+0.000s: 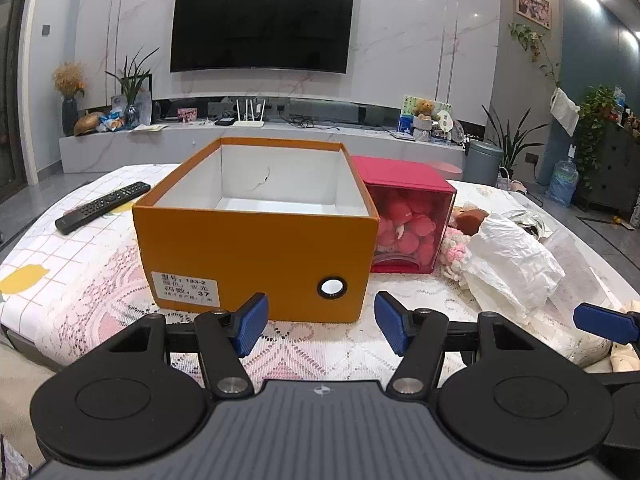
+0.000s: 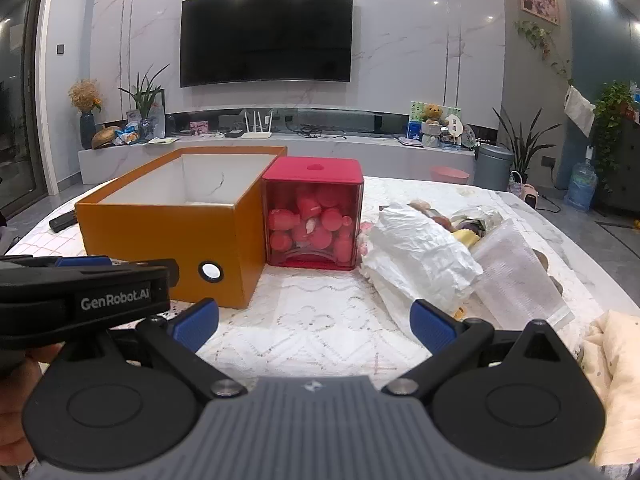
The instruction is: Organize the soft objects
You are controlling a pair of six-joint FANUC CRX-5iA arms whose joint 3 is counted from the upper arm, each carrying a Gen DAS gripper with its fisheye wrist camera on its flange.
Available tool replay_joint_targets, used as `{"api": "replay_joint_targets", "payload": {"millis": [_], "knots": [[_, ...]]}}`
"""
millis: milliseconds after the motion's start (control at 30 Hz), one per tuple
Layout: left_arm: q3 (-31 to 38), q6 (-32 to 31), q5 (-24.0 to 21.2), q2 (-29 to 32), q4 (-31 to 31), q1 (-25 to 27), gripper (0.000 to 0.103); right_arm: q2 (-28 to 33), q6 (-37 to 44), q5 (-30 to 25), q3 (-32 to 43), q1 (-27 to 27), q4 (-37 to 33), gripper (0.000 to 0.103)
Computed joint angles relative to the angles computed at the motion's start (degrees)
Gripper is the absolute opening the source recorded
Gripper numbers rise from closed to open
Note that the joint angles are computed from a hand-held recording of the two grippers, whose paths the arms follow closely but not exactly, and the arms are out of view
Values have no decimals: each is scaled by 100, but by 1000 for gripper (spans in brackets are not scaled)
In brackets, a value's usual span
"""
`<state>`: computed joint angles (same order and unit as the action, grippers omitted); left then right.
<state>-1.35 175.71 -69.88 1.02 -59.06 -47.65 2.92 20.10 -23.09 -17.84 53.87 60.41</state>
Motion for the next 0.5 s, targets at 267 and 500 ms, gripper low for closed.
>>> {"api": "replay_joint_targets", "payload": {"millis": [267,500], "knots": [[15,136,-119,45,-223,-136,72,-30,-84,-12,-27,14,41,99],[-39,353,-60,37,-520,-293,75,-64,-243,179,-106,-43,278,99]]}}
